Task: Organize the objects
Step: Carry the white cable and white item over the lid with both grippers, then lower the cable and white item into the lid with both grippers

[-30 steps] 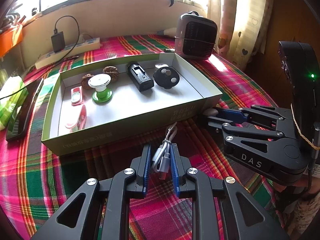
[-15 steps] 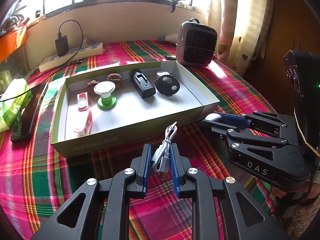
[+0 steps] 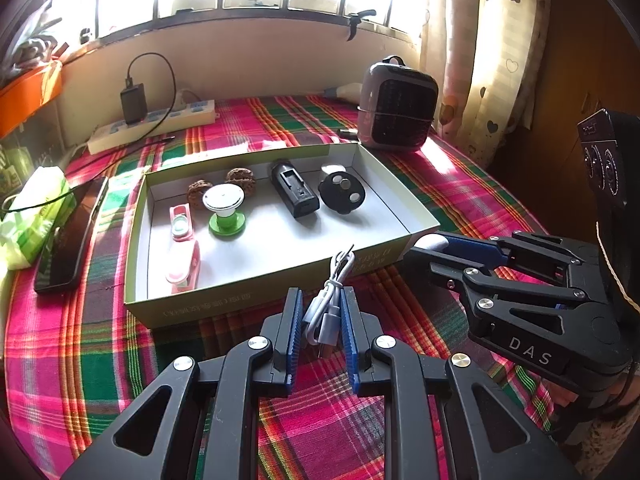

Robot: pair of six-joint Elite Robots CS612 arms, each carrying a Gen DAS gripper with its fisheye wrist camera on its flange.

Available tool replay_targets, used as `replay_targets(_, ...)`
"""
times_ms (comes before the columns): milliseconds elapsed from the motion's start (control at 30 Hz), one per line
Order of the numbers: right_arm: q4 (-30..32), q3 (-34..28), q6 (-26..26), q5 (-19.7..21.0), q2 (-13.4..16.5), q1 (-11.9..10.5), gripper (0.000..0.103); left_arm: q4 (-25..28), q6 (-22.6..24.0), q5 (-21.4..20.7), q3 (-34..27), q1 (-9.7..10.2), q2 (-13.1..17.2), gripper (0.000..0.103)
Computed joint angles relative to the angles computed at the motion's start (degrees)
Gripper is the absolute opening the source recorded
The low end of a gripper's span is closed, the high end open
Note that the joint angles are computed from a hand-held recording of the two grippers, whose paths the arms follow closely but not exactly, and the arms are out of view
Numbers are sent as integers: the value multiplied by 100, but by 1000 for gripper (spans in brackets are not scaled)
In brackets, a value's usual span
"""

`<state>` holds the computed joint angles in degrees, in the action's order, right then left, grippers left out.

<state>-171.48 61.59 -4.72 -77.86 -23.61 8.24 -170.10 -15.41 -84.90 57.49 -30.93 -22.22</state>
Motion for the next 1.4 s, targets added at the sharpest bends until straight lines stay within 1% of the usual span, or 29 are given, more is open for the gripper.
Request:
replay_targets(400, 14, -167, -22, 57, 46, 7, 27, 13, 11, 116, -118, 36, 27, 17)
replay_targets(567, 89, -372, 0, 95, 127, 6, 27, 124, -70, 132, -284, 71, 97, 17)
replay_targets(967, 769, -1130, -82, 91, 466, 24, 27, 604, -201, 123, -957, 158, 419, 17)
replay_targets(1067, 894, -1259, -96, 76, 531, 30, 27, 699, -167, 141, -1079, 169, 477, 17)
replay_targets(1400, 1318, -1655, -184, -20, 730, 51, 27, 883, -211, 56, -1249, 203, 573, 17)
